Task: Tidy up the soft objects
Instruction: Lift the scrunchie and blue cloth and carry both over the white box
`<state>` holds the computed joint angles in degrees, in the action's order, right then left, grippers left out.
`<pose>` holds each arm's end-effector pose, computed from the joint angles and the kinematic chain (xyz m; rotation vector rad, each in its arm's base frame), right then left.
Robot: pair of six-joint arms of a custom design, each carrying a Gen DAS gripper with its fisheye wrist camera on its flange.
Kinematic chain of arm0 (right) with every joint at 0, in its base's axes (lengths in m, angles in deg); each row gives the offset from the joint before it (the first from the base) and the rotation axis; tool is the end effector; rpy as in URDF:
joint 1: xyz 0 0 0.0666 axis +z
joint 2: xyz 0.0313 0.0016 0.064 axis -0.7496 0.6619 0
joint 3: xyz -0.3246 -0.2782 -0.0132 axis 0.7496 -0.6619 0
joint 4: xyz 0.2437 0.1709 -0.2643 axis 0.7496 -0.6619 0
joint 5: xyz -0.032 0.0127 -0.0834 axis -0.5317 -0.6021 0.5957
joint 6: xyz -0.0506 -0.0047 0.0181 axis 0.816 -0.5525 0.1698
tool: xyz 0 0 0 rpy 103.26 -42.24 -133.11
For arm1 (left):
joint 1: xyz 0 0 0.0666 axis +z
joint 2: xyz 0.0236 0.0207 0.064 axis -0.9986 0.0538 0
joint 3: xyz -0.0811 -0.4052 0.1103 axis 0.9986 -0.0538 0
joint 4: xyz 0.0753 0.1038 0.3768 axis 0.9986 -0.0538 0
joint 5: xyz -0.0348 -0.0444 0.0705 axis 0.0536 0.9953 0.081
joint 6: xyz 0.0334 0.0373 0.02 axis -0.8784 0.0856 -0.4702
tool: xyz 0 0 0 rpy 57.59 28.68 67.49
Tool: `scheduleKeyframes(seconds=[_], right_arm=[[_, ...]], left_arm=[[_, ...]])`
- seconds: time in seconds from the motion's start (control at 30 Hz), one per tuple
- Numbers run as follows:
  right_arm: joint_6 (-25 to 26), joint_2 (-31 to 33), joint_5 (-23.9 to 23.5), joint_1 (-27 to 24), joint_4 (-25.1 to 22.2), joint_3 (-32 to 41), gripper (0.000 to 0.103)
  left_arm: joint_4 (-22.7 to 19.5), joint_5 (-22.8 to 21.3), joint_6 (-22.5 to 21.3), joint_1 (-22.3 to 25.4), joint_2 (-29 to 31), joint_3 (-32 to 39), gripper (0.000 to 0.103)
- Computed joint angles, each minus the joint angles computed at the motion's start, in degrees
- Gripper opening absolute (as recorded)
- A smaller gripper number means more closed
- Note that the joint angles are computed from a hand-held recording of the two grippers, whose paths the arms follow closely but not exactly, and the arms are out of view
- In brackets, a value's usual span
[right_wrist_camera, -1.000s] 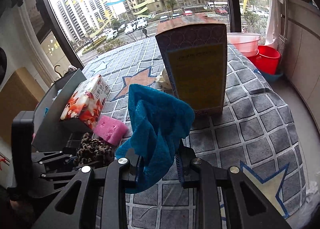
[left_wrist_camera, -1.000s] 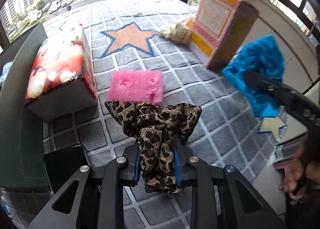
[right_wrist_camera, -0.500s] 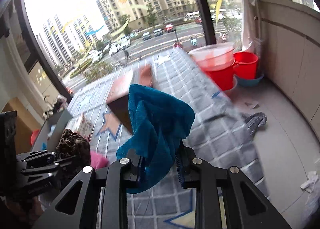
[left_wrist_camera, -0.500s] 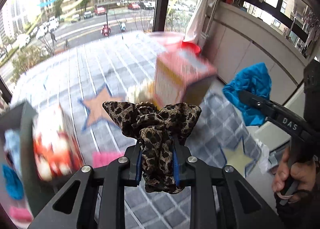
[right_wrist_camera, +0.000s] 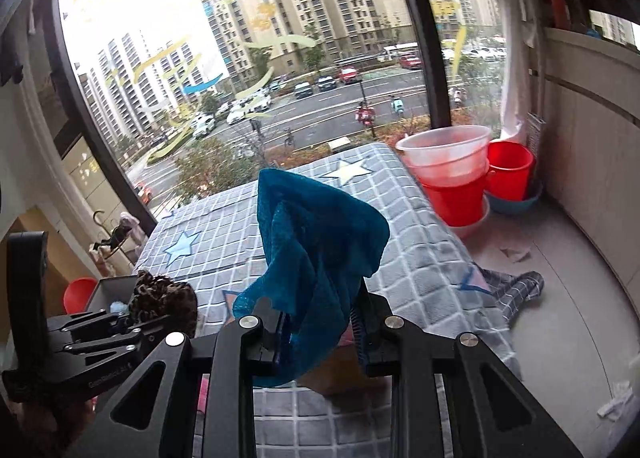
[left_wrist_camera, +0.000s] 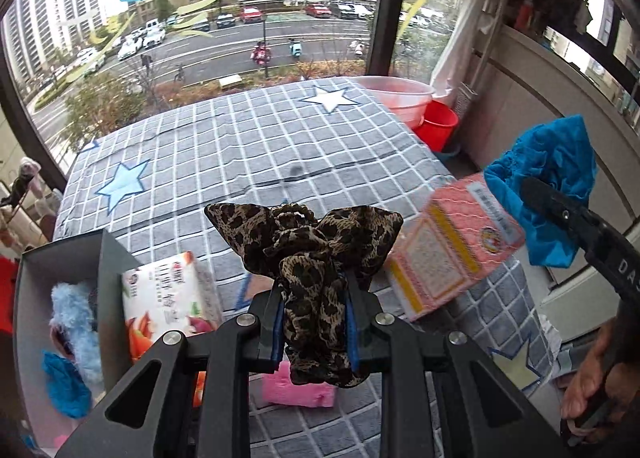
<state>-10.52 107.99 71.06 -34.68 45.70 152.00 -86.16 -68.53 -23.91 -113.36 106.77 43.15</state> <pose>0.6003 0.1522 0.4826 -0.0177 2.2413 0.4195 0.6224 -0.3055 0.4715 0.2215 2.5193 -0.1381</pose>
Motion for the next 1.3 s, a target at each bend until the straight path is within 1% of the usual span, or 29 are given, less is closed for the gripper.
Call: scheduleKeyframes(seconds=[0.1,0.13,0.3,0.37,0.47,0.53,0.67,0.87,0.97,1.07,1.2,1.3], right_arm=[[0.7,1.4,-0.7,1.8,-0.8,1.7,0.027],[1.1,1.6,-1.0,2.2,-0.9,1.8,0.027],[3.2,4.1,-4.3,5.4,-3.7,3.7,0.027],[3.3,5.9,-5.4,6.6,-5.9,5.2,0.027],[2.7,7.8,-7.7,7.8,-7.8,6.4,0.027],[2.7,8.4,-8.3,8.4,-8.7,7.0,0.027],[2.8,8.7,-9.1,9.2,-9.2,7.1,0.027],[4.0,11.6,-8.8,11.3,-12.5,11.8,0.027],[4.5,13.0,-9.0,12.5,-13.9,14.4,0.027],[5.5,14.6,-9.3,13.8,-15.9,17.5,0.027],[8.3,16.3,-9.3,15.9,-18.6,21.3,0.027],[9.7,16.9,-9.1,17.3,-19.6,22.8,0.027]], left_arm=[[0.5,-0.3,0.4,1.5,-1.5,-2.3,0.025],[0.1,-0.4,0.4,2.0,-1.6,-2.2,0.025],[0.2,-0.6,0.4,4.4,-4.7,-7.1,0.025],[1.1,-0.4,0.6,5.2,-6.2,-9.6,0.025],[2.1,0.4,1.8,6.5,-8.4,-13.0,0.025],[2.8,0.2,2.2,7.3,-10.2,-15.5,0.025],[3.8,-1.3,3.2,8.4,-12.8,-19.5,0.025],[3.6,-2.8,4.9,10.9,-14.5,-22.7,0.025],[3.9,-5.3,4.5,11.6,-15.4,-24.2,0.025],[3.6,-5.0,4.6,12.8,-16.3,-25.6,0.025],[3.6,-5.2,4.7,14.1,-17.4,-27.7,0.025],[4.1,-5.1,5.0,15.2,-18.6,-29.6,0.025]])
